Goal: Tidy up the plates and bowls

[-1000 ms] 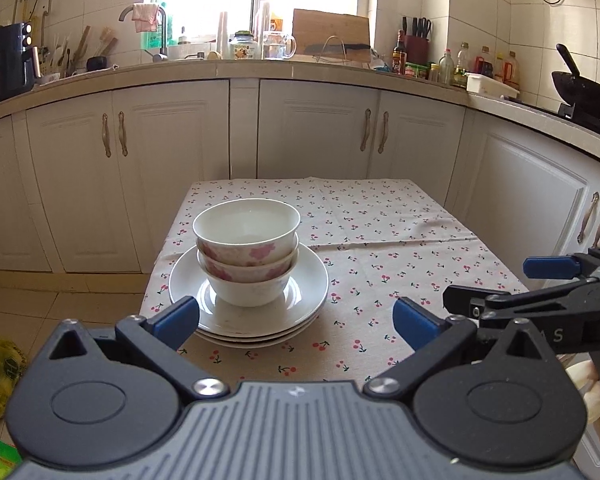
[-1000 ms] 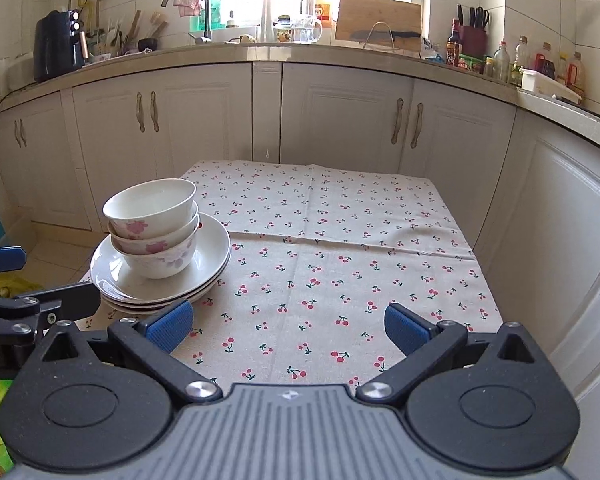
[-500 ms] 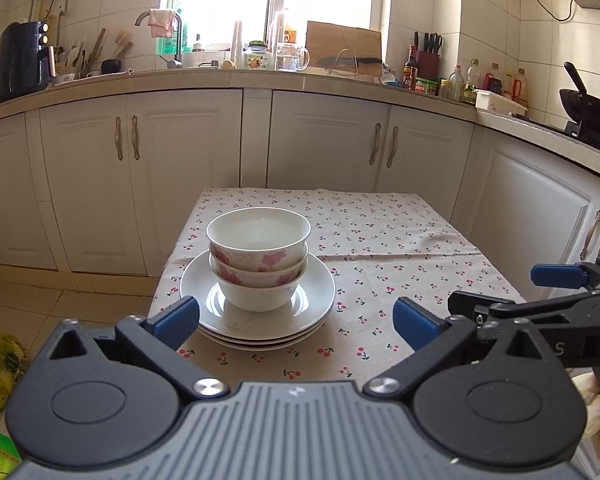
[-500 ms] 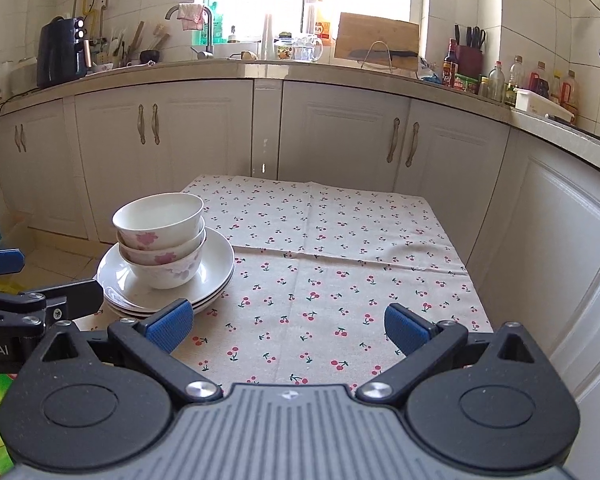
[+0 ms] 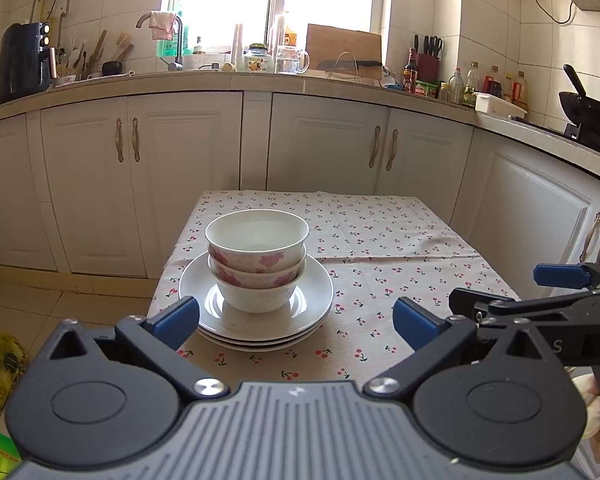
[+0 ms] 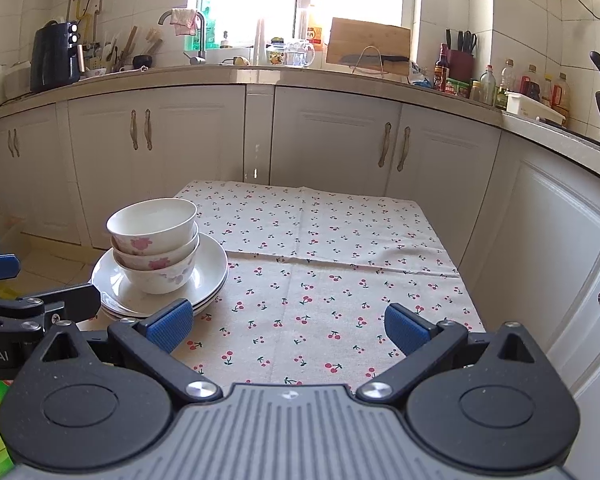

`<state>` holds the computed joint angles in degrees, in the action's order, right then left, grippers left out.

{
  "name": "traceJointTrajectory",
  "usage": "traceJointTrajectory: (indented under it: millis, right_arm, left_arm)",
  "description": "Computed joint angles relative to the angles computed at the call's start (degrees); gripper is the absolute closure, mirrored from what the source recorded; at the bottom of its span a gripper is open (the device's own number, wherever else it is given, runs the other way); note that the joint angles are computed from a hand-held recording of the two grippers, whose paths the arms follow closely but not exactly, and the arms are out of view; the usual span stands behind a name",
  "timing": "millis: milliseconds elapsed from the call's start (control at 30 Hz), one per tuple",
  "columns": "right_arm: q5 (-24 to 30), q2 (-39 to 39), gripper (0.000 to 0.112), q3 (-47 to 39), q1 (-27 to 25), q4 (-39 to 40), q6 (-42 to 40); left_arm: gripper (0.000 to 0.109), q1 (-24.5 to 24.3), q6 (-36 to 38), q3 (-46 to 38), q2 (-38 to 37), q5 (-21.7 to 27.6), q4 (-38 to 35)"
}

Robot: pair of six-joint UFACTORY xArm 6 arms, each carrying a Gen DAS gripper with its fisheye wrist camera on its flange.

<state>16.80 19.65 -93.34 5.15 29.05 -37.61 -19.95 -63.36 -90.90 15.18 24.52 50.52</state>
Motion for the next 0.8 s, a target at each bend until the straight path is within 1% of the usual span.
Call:
traceJointTrajectory:
  millis: [267, 800]
  right_arm:
    - [-0.9, -0.4, 0.009, 0.7, 0.1, 0.9, -1.1]
    - [-1.3, -0.5, 0.009, 0.8, 0.0, 0.3, -0.2]
  left_arm:
    - [0.006, -0.1, -1.3, 0.2, -0.3, 0.2, 1.4]
    - [0.006, -0.1, -1.1, 0.0, 0.0, 0.0, 1.0]
